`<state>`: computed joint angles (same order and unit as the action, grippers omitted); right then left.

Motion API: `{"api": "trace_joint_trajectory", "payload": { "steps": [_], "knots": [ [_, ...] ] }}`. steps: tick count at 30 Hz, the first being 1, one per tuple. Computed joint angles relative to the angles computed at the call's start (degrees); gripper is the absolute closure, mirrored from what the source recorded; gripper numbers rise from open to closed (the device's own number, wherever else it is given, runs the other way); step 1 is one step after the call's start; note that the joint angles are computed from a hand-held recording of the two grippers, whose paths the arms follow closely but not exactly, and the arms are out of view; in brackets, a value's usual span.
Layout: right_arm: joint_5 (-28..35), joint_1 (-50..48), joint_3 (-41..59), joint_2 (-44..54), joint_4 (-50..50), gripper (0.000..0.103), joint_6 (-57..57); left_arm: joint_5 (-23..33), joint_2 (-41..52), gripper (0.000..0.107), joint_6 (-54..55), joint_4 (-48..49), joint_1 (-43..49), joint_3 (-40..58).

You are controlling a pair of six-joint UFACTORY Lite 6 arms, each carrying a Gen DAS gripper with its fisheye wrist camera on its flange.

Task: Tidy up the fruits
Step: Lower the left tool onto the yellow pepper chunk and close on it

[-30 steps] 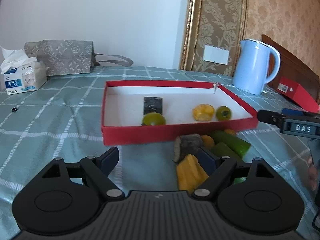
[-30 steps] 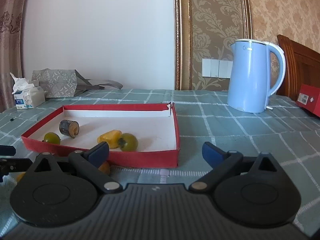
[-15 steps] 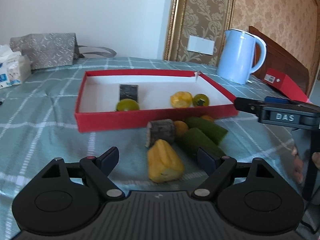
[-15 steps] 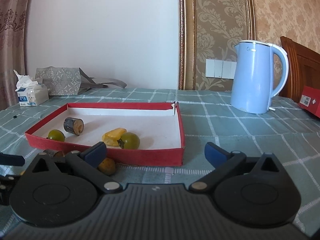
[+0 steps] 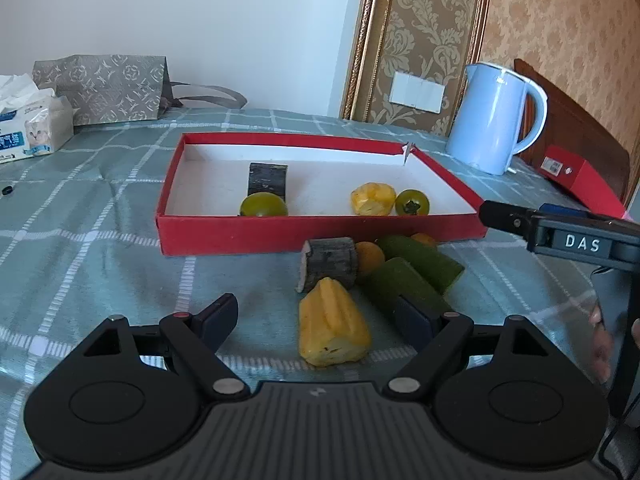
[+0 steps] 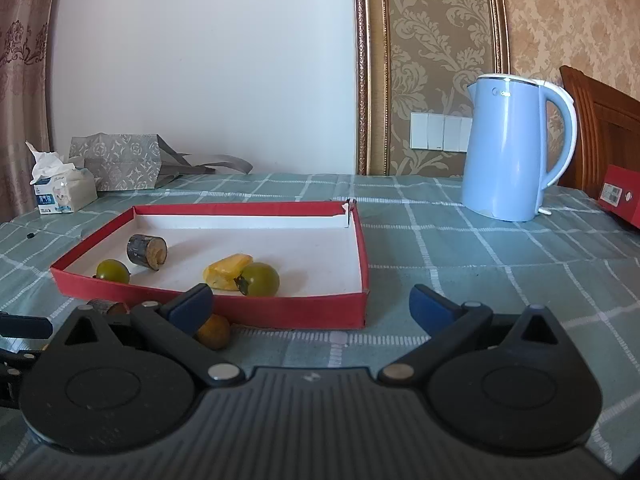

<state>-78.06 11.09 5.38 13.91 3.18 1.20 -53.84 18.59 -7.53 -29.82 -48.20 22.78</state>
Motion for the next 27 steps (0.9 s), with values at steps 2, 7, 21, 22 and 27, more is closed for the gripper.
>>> {"api": "trace_joint_trajectory", "payload": {
  "steps": [2,7,21,22,27],
  "knots": [
    [-0.31,-0.06,-0.16,-0.06,-0.01,0.0,0.14,1.04,0.1,0.021,-0.05,-0.12,0.23,0.22],
    [0.32,-0.31,0.07,-0.05,-0.72,0.0,0.43,4.04,1.37,0.021,7.12,-7.7,-2.37,3.42],
    [0.55,0.25,-0.41,-0.92,0.2,0.0,0.58,5.28,3.75,0.069,15.21,-18.13,-8.14,8.41],
    [0.77,0.27,-0.26,-0.84,0.6,0.0,0.67,4.97,4.11,0.069,16.02,-19.08,-8.65,8.71],
    [-0.43,-4.57,-0.29,-0.3,-3.25,0.0,3.43,3.8,3.7,0.069,12.83,-16.76,-8.16,7.41]
  ]
}}
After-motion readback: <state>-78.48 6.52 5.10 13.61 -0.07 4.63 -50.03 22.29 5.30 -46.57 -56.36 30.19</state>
